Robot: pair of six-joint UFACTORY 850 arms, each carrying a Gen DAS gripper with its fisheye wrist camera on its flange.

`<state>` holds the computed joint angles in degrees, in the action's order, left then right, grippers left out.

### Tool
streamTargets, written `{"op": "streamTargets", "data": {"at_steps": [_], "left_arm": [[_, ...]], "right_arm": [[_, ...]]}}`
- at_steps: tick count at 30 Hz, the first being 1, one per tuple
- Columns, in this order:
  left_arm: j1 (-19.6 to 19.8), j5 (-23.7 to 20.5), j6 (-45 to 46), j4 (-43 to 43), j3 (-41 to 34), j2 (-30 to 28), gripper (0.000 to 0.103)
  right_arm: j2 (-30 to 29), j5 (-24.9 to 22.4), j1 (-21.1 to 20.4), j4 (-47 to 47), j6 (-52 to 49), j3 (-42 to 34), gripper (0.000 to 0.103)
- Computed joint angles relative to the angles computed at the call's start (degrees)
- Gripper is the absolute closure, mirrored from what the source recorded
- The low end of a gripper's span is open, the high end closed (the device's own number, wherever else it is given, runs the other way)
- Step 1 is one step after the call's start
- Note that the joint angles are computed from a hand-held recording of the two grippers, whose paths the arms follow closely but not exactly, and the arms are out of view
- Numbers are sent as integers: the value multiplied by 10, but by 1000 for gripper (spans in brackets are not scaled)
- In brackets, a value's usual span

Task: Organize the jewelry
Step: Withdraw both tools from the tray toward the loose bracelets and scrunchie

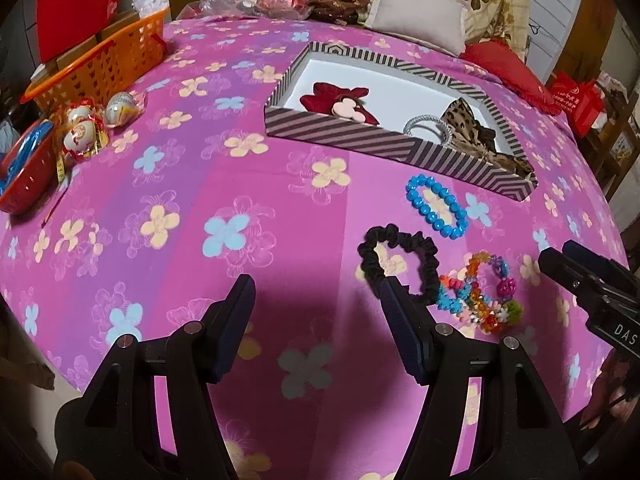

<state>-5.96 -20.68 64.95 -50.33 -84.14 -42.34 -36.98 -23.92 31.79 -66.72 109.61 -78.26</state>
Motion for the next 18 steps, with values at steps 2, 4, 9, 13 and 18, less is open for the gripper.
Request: {"op": "streamTargets", "data": {"at_steps": [2,4,9,13,18], "left_arm": [[0,0,-1,2,0,-2,38],[-1,0,-6,6,-3,-5,38],[-4,-4,-34,26,-14,-15,38],[-7,-6,-52,39,-20,-21,38],[-8,-4,-63,48,-26,-26,38]], "right_arm": [[3,3,-2,0,4,6,30],[7,10,-5,2,4,15,30],[5,21,-5,6,-5,22,30],[5,36,-1,-14,10,28,30],[7,49,16,-62,20,35,30]]}}
